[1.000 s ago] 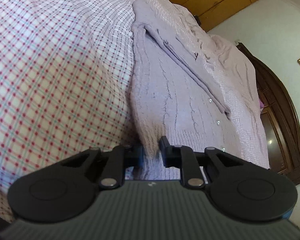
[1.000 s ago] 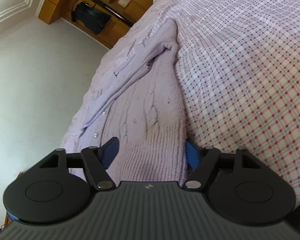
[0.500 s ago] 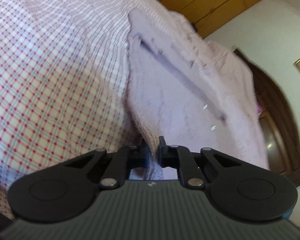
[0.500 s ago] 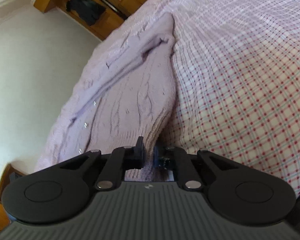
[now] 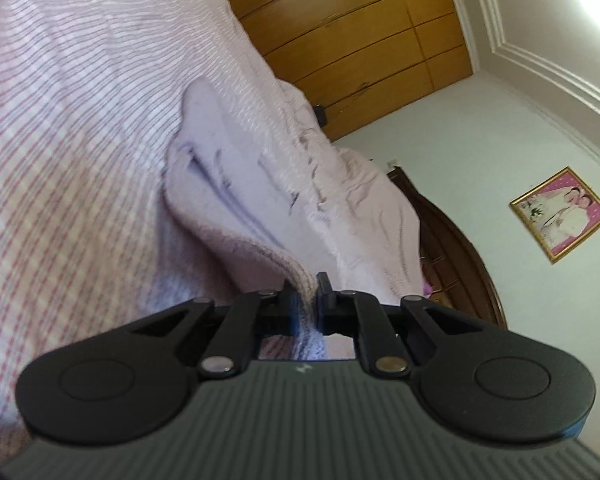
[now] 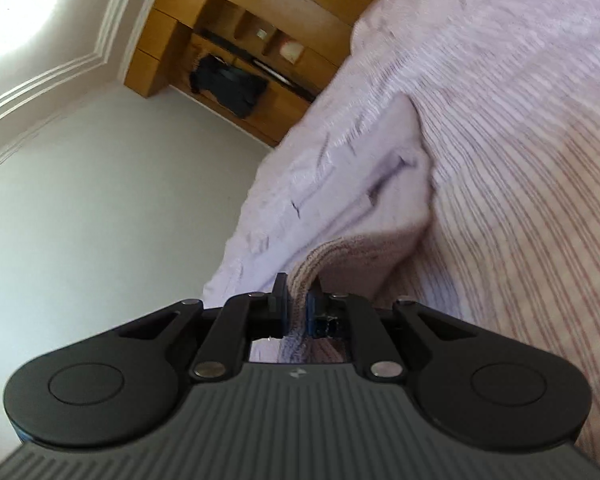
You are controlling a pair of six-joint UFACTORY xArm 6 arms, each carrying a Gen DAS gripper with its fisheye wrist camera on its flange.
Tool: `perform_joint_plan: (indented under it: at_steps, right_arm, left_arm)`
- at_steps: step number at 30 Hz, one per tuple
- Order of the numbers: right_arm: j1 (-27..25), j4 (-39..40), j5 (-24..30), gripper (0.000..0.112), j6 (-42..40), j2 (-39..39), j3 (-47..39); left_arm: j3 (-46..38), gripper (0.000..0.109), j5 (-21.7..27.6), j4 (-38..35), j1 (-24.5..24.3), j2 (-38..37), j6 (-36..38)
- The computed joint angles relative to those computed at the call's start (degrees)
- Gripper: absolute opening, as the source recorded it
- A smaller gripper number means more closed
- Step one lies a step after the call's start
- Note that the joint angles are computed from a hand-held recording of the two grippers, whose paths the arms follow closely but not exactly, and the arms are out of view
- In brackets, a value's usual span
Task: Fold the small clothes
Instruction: 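Lift the hem with both tools and fold it over toward the collar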
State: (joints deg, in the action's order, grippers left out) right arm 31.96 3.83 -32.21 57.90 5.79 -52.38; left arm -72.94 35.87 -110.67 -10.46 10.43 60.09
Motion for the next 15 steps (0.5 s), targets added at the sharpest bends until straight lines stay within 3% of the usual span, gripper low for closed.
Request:
perform_joint_plan:
  at_steps: [5, 15]
  right_arm:
    - [-0.7, 0.1, -3.3, 0.009, -0.3, 3.3, -4.8]
    - [-4.2, -7.5, 2.1, 0.009, 3.7, 9.3, -18.9]
  left_arm:
    - [-4.1, 0.011, -0.4, -1.1, -0.8, 1.8, -0.4]
    - [-15.4, 0.011, -2.6, -2.0, -1.9, 7.6, -1.8]
